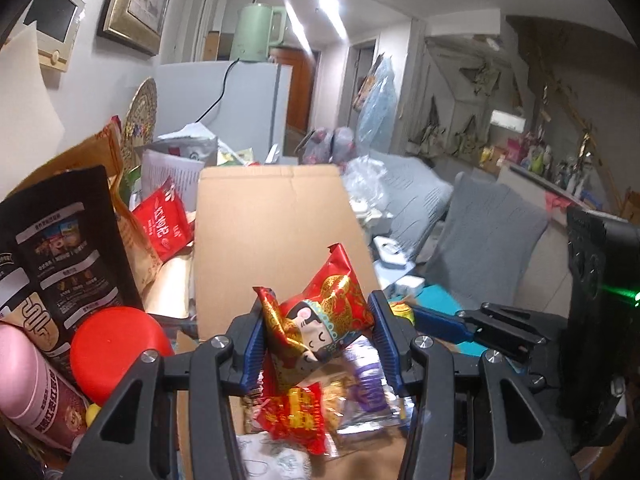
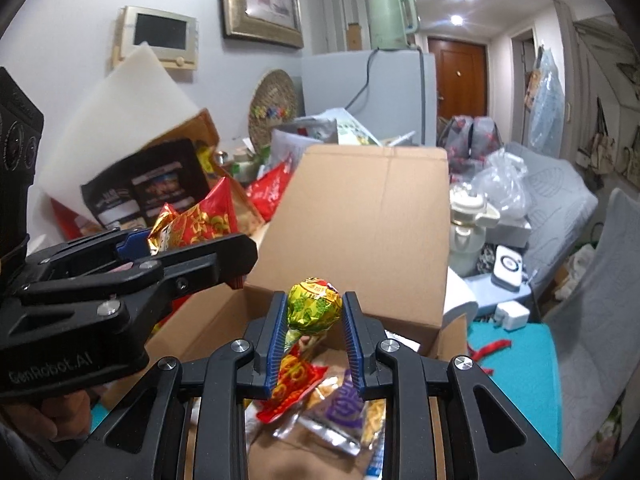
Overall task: Organize snacks
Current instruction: 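Lift the candy packet and lollipop with both grippers over the box, then lower both held snacks into the box and open both grippers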
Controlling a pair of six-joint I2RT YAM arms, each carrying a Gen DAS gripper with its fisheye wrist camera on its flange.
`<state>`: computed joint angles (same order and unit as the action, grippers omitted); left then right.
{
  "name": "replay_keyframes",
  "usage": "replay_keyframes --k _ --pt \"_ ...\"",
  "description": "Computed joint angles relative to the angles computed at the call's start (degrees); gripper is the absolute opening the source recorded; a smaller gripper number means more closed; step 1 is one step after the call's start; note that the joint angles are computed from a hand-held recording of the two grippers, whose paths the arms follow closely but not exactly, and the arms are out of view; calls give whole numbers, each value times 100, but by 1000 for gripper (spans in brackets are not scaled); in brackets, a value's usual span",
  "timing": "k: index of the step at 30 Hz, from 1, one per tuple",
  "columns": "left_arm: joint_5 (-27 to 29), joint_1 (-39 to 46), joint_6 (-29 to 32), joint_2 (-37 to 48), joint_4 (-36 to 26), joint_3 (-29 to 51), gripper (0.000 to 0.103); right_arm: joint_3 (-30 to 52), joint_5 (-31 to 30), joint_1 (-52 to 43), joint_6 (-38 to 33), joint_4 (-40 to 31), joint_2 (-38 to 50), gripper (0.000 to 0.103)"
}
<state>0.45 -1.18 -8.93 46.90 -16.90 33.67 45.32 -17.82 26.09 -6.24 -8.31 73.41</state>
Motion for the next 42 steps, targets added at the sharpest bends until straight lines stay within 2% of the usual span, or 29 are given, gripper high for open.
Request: replay_keyframes --k 7,15,19,28,32,35,37,42 --pt "-56 91 139 923 386 -18 47 295 238 84 -84 -9 802 27" --pt "-294 36 168 1694 541 73 47 513 435 56 -121 -238 1271 27" --pt "-614 -32 172 2014 507 155 47 617 483 76 -144 -343 1504 27" --pt "-716 137 89 2644 270 431 48 677 731 186 -179 -434 1712 27" --pt "-1083 7 80 2821 143 518 48 661 830 229 -186 -422 1696 28" --pt "-975 30 65 2954 7 600 50 677 931 234 -158 -427 1715 28" --pt "-1095 -19 27 3051 -42 643 50 682 1042 251 -143 -423 1719 34" --pt "-1200 -58 -100 3186 -183 725 54 713 1204 264 -96 -442 1724 36"
